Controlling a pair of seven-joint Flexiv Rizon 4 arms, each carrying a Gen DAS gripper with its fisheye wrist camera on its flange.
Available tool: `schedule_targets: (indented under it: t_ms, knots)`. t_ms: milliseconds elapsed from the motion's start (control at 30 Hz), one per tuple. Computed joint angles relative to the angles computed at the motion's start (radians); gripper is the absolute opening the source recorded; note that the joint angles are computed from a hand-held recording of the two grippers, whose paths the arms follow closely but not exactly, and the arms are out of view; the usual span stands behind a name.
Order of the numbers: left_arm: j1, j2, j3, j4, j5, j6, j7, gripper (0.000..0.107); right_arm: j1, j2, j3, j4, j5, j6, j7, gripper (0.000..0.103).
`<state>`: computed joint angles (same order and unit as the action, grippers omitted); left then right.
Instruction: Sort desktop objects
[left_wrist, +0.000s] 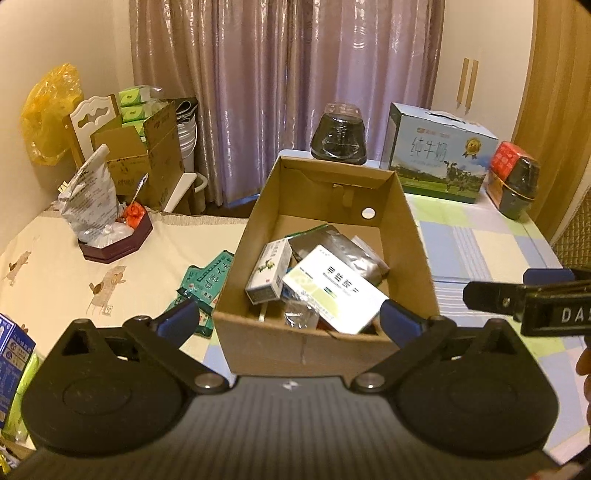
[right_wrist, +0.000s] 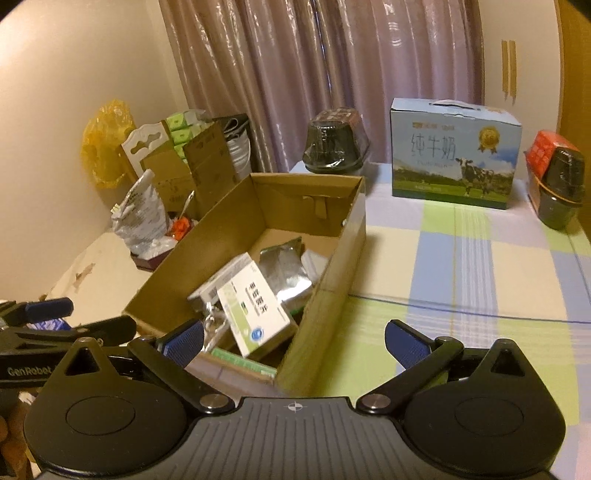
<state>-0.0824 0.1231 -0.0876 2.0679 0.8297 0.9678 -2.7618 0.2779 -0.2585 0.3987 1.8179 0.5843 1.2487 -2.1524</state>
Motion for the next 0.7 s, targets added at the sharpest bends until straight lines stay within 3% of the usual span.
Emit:
schedule_targets:
  t_ms: [367, 700]
  knots:
    - [-0.027, 0.092, -0.075, 0.034, -0.023, -0.124, -0.046, 0.102, 0.005, 0.129, -0.029, 0.113, 0.065, -0.017, -0.043, 0.101]
    - [-0.054, 0.120, -0.113, 0.066, -0.053, -0.179, -0.103, 0.102, 0.049, 0.221, -0.096, 0.198, 0.106, -0.060, -0.053, 0.101]
